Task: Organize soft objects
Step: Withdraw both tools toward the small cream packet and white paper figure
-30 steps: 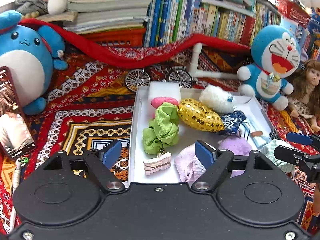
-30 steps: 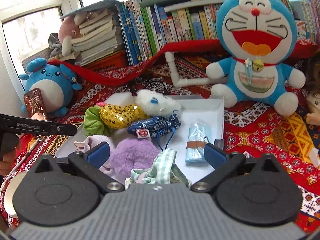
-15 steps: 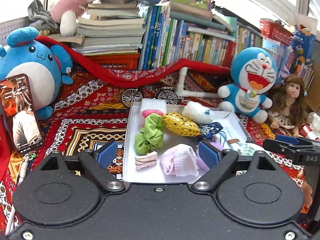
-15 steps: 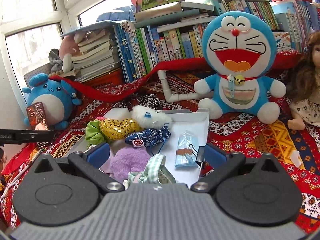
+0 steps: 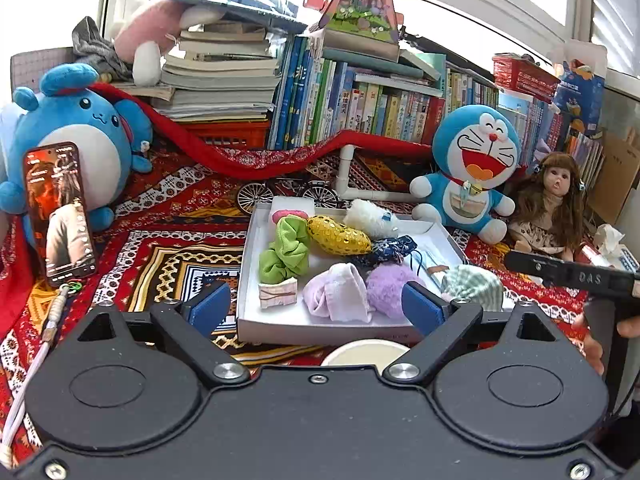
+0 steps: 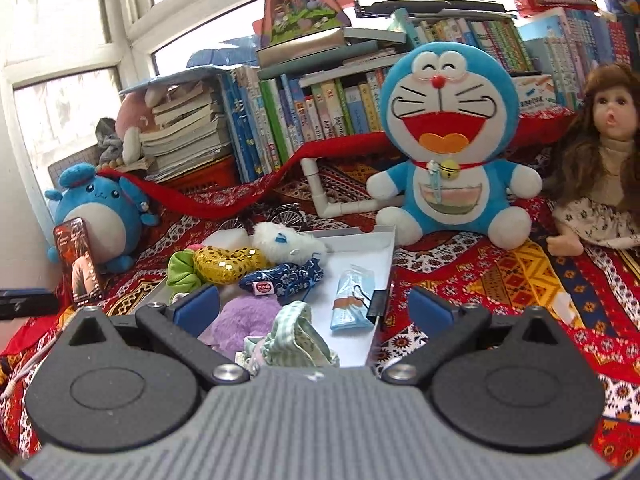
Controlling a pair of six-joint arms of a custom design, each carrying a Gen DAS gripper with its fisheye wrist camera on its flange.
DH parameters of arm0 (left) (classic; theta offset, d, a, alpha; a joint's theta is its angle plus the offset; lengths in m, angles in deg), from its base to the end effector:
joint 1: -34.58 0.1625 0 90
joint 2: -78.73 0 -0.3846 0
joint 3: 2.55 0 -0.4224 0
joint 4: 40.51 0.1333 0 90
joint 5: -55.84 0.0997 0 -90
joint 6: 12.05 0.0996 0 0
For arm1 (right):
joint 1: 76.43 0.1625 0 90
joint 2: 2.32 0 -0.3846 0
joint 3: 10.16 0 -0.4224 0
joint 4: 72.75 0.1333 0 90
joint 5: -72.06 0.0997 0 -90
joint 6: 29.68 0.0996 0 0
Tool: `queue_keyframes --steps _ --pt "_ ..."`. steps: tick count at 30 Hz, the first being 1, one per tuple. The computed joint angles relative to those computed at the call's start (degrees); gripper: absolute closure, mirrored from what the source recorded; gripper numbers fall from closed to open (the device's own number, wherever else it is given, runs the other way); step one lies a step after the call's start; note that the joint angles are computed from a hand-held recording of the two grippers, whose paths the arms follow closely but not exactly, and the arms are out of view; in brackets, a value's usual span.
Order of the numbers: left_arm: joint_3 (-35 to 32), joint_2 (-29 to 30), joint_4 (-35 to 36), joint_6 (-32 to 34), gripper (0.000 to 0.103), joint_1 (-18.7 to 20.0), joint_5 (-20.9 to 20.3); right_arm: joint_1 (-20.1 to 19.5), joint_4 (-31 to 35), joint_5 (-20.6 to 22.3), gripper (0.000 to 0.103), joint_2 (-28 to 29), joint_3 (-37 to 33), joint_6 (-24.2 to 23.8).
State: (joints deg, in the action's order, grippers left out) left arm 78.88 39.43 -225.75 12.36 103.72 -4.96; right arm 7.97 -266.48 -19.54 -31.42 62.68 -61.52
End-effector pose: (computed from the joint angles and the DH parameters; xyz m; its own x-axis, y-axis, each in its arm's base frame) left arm -0.0936 -0.7565 0.1503 -0.7810 0.1828 -0.5972 0.5892 0.5330 -0.6073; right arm 0.0540 -0.7863 0.0940 -0.8689 -0.1593 0.4687 -0.4821 0.4870 -0.7283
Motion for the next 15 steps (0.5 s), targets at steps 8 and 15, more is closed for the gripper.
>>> queue_keyframes --steps 8,15 --pt "7.08 -3.07 -5.26 0.65 0.009 -0.62 -0.26 -0.64 -2.25 -0.03 0.000 -0.29 1.31 0.68" --pt "13.02 -6.00 -8.85 0.52 0.008 -1.23 -1.12 -1.05 -7.20 -0.17 0.000 -0.17 2.81 -0.16"
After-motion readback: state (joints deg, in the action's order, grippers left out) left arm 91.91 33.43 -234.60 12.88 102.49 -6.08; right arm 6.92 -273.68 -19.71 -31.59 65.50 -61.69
